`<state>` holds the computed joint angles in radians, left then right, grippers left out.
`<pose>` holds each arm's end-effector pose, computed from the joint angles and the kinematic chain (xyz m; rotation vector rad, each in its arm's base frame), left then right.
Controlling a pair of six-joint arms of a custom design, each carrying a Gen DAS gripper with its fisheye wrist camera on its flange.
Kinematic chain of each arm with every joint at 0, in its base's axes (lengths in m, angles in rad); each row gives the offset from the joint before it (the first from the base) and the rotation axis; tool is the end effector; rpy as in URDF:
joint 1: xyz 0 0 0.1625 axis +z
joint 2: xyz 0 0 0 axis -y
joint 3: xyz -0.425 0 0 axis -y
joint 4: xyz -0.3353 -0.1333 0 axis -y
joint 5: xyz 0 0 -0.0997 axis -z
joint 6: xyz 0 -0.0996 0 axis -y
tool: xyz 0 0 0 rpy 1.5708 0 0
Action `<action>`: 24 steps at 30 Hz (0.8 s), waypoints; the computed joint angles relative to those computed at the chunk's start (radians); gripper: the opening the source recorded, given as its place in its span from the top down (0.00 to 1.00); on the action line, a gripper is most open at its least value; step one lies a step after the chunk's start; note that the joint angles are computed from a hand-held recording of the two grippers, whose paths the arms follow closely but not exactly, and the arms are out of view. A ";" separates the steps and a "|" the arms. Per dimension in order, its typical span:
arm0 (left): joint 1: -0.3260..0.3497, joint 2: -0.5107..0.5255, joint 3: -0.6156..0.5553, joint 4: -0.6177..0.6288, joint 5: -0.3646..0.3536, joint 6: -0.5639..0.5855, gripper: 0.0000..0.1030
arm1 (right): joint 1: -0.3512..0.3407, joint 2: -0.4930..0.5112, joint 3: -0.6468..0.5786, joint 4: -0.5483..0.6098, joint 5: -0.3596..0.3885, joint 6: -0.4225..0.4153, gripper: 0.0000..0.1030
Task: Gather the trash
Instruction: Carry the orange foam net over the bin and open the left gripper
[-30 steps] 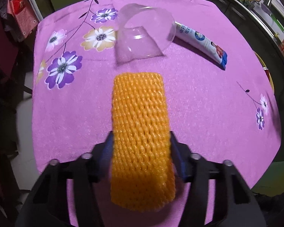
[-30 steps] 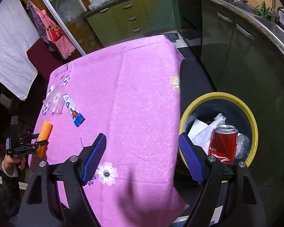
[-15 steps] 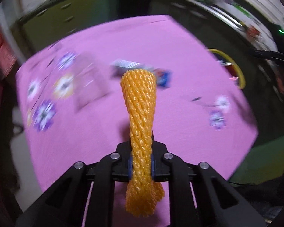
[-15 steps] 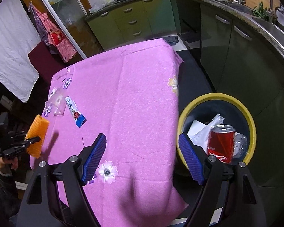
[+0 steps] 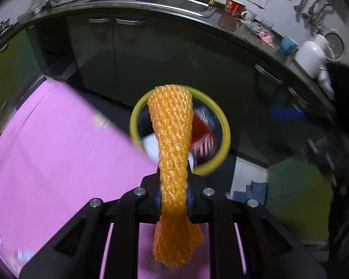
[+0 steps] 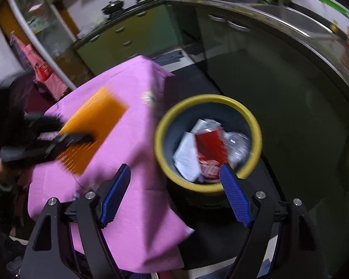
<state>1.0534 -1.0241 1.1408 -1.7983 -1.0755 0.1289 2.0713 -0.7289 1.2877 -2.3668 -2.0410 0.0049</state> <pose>-0.1708 -0.6653 0.4104 0.8104 2.5375 -0.2749 0.4224 -0.5886 0.2049 0.5889 -2.6426 0.4743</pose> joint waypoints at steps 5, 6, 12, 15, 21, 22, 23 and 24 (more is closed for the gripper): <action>0.025 0.210 -0.197 0.066 0.046 -0.018 0.85 | -0.039 -0.069 0.095 -0.037 -0.002 0.025 0.24; 0.026 0.242 -0.234 0.082 0.061 -0.020 0.83 | -0.047 -0.080 0.111 -0.042 -0.003 0.028 0.24; 0.039 0.409 -0.426 0.148 0.163 -0.030 0.59 | -0.075 -0.108 0.155 -0.065 0.015 0.036 0.24; 0.047 0.419 -0.452 0.166 0.145 -0.047 0.36 | -0.079 -0.113 0.163 -0.065 0.020 0.039 0.24; 0.029 0.344 -0.344 0.114 0.135 -0.038 0.21 | -0.065 -0.125 0.173 -0.067 -0.001 0.051 0.24; 0.029 0.326 -0.326 0.105 0.115 -0.048 0.21 | -0.061 -0.128 0.178 -0.074 -0.005 0.053 0.24; 0.027 0.299 -0.304 0.090 0.086 -0.057 0.21 | -0.056 -0.131 0.183 -0.080 -0.006 0.055 0.24; 0.024 0.259 -0.262 0.056 0.057 -0.061 0.21 | -0.053 -0.134 0.192 -0.088 -0.003 0.054 0.24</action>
<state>1.0775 -0.7646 0.8792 -1.7426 -1.0182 0.0676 2.0180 -0.8628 1.4793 -2.4545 -2.0444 0.0588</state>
